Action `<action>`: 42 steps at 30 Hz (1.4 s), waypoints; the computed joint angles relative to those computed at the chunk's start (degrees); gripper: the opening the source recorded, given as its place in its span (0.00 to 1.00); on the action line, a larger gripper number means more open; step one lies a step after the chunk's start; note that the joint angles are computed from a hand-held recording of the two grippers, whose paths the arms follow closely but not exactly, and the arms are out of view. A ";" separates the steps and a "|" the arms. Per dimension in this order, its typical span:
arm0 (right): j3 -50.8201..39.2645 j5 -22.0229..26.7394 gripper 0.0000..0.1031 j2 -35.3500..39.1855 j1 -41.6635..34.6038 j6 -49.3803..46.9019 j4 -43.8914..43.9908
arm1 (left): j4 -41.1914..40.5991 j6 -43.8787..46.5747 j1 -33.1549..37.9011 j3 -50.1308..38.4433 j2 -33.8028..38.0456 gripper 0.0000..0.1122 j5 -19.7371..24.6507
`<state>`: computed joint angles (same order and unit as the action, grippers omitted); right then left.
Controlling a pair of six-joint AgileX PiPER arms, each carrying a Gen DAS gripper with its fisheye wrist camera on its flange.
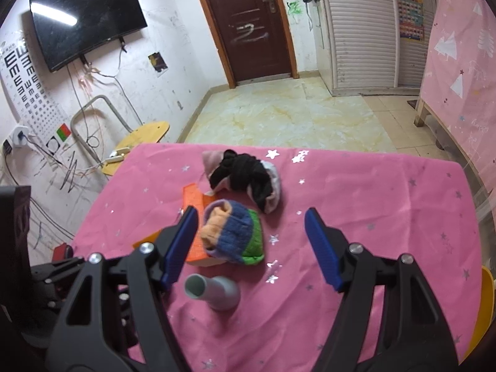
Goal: Collect trash
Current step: 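Grasp the blue knit ball with left gripper while right gripper grasps the knitted doll, then carry knit ball and knitted doll over the yellow bin and release both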
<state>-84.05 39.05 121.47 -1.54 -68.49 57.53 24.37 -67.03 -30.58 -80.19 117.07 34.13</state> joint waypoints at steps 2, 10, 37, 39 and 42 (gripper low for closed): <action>-0.95 0.06 0.66 0.93 0.74 1.55 -1.35 | -0.66 0.94 0.25 -0.04 0.36 0.28 -0.52; -6.03 2.94 0.66 5.47 1.71 7.03 -5.06 | 0.59 -0.04 0.30 0.87 0.61 0.17 -2.27; -2.42 3.25 0.25 2.84 0.09 0.52 -0.26 | 10.97 -10.89 -2.83 3.88 -5.53 0.17 1.33; -1.71 3.55 0.25 2.23 -1.00 -0.93 0.85 | 11.61 -11.43 -3.63 3.14 -5.63 0.17 2.47; -0.82 4.16 0.25 1.41 -2.57 -2.57 2.35 | 12.31 -11.63 -4.51 2.12 -5.62 0.17 3.79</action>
<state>-84.87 43.21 122.88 -4.11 -71.06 59.87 36.67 -78.65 -35.09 -78.07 111.45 37.92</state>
